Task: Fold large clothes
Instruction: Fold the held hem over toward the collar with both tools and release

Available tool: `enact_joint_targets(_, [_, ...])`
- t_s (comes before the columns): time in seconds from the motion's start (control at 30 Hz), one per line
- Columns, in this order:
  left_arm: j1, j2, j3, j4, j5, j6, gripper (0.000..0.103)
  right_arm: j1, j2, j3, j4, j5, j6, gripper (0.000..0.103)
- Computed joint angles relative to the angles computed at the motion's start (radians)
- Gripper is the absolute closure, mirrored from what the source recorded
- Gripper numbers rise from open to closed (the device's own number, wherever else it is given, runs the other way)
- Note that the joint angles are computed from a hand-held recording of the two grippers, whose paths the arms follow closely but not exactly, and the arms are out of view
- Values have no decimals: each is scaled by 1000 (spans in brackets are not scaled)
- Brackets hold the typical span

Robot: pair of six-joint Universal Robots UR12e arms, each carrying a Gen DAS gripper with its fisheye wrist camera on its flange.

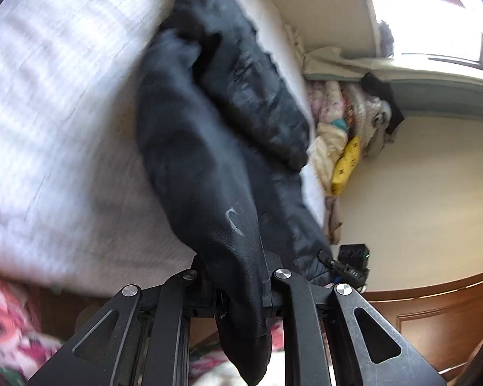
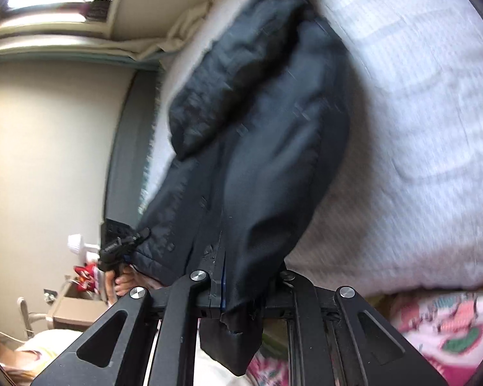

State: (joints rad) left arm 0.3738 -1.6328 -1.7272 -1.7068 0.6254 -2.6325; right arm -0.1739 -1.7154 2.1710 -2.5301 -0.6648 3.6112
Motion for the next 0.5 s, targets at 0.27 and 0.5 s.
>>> enact_joint_targets(0.27, [-88, -118, 178, 242, -61, -164, 86, 8, 125, -135, -236, -70, 91, 94])
enact_joint_targets(0.5, [-152, -247, 311, 479, -10, -424, 86, 29, 267, -311, -291, -195, 185, 94])
